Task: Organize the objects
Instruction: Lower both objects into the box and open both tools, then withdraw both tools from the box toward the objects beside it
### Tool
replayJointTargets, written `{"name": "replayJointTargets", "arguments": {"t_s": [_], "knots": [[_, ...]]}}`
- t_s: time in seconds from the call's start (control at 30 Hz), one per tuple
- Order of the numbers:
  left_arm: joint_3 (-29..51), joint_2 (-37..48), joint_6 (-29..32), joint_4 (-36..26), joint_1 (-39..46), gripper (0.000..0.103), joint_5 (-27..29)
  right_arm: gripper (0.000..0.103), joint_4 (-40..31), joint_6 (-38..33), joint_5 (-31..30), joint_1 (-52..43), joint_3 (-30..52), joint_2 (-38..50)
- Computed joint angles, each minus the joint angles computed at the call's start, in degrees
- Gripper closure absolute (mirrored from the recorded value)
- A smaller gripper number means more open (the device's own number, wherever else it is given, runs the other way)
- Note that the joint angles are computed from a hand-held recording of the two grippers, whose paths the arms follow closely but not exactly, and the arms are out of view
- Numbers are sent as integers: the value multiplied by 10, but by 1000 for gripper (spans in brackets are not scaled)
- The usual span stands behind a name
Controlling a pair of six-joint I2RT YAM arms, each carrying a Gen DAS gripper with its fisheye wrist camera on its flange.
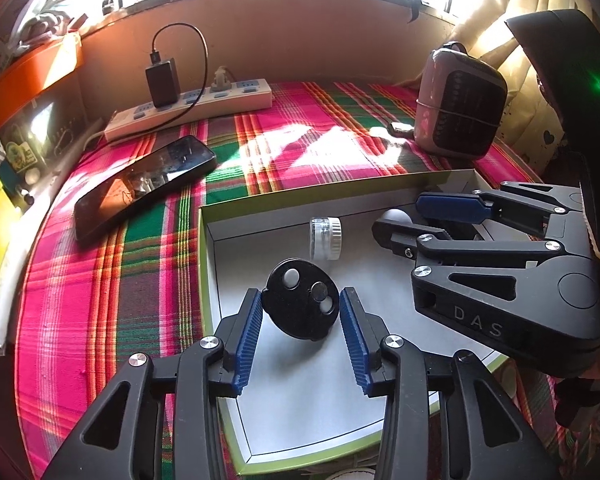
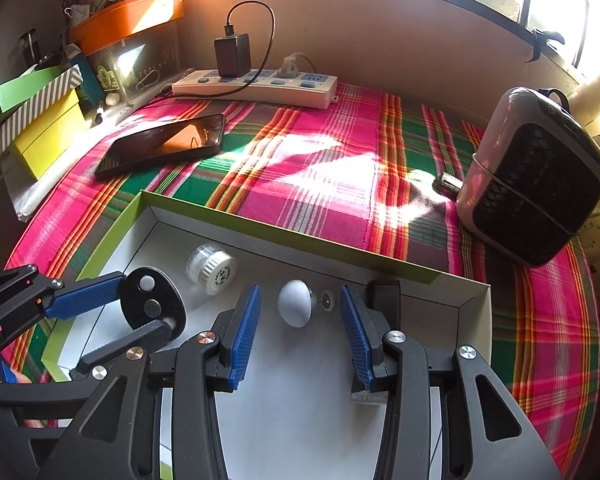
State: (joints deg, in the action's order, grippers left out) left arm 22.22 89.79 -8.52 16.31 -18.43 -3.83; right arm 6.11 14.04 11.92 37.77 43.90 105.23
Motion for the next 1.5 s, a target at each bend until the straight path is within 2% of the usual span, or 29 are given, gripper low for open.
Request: {"name": "replayJointTargets", "arguments": {"t_s": [0.3,0.53,0.6,1.03,1.5], "knots": [[-28,-62,-3,-22,-7,64,-10,59,5,26,13,21,-40,-54],[-64,-144,-10,-49,3,64,5,56,11,53,28,44,-91,-114],[-75,-166,-12,-56,8,63,14,53,16,62,32,52,-108,-131],[-143,-298,-31,-106,8,55,23,51,30,109,72,114,-190,-206],[-189,-381,-51,-151,0,53,41,50,37,165,112,176,-262,-265]]}}
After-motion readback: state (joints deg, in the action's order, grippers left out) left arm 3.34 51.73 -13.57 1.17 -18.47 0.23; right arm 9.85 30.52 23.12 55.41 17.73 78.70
